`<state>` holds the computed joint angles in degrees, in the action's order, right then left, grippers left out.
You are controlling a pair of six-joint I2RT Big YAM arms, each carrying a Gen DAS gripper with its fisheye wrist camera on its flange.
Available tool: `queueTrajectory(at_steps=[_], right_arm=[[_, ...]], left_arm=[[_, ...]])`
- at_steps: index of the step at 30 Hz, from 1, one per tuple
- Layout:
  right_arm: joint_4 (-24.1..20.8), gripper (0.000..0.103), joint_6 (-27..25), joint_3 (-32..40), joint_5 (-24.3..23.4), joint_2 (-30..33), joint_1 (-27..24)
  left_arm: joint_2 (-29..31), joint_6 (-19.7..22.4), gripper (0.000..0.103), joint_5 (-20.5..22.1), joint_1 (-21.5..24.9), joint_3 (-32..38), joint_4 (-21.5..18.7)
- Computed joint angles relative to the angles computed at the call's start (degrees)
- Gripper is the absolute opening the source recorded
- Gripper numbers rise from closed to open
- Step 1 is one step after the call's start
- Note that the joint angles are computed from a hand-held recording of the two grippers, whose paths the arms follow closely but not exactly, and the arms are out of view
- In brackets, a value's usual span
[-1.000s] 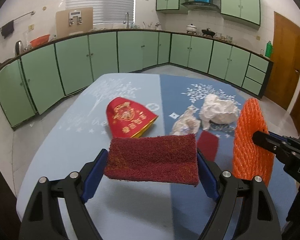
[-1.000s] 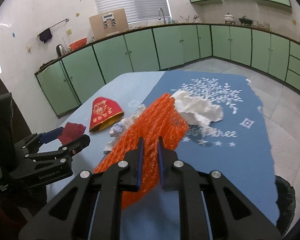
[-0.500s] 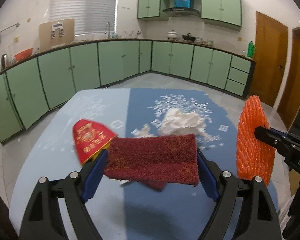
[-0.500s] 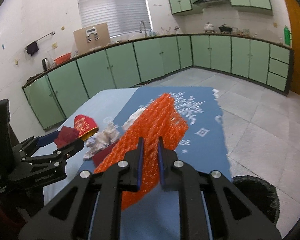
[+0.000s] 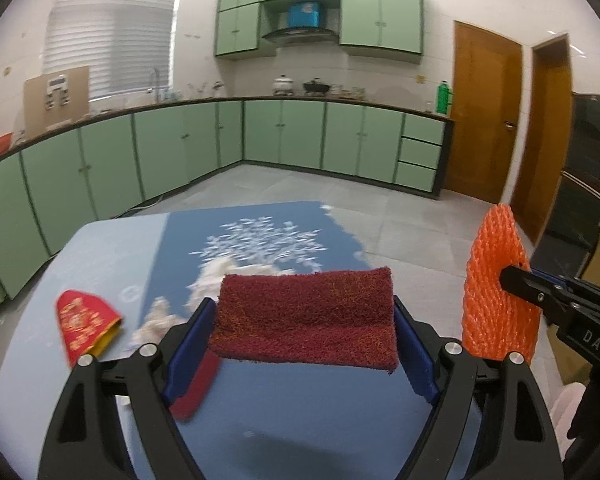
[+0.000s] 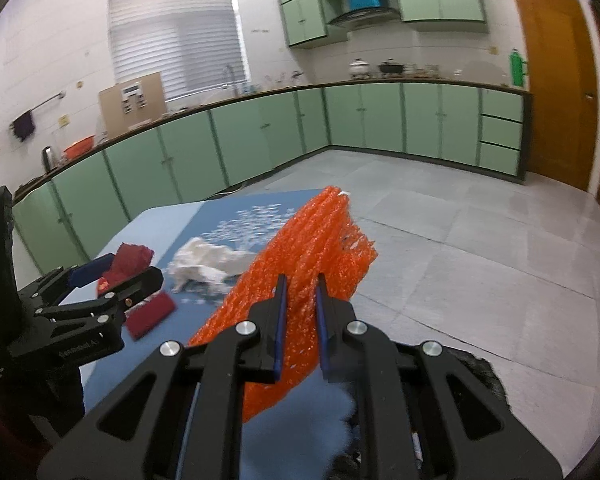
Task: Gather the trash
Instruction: 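Carry the red pad and orange mesh net over the black bin, then open both tools to drop the pad and net into the bin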
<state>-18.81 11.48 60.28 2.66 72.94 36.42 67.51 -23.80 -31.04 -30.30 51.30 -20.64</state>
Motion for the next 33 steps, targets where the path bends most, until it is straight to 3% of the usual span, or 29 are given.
queueTrajectory(at_steps=[17, 24, 33], right_arm=[[0.74, 0.012, 0.35, -10.60, 2.59, -8.16, -11.53], [1.55, 0.012, 1.45, -13.31, 2.49, -8.84, -14.63], [1.90, 0.012, 2.83, -15.28, 0.87, -7.55, -18.51]], left_arm=[[13.74, 5.50, 0.083, 5.27, -7.47, 9.23, 7.76], [18.80, 6.69, 0.083, 7.58, -9.26, 13.17, 9.21], [24.01, 7.00, 0.083, 10.43, -10.16, 17.80, 7.79]])
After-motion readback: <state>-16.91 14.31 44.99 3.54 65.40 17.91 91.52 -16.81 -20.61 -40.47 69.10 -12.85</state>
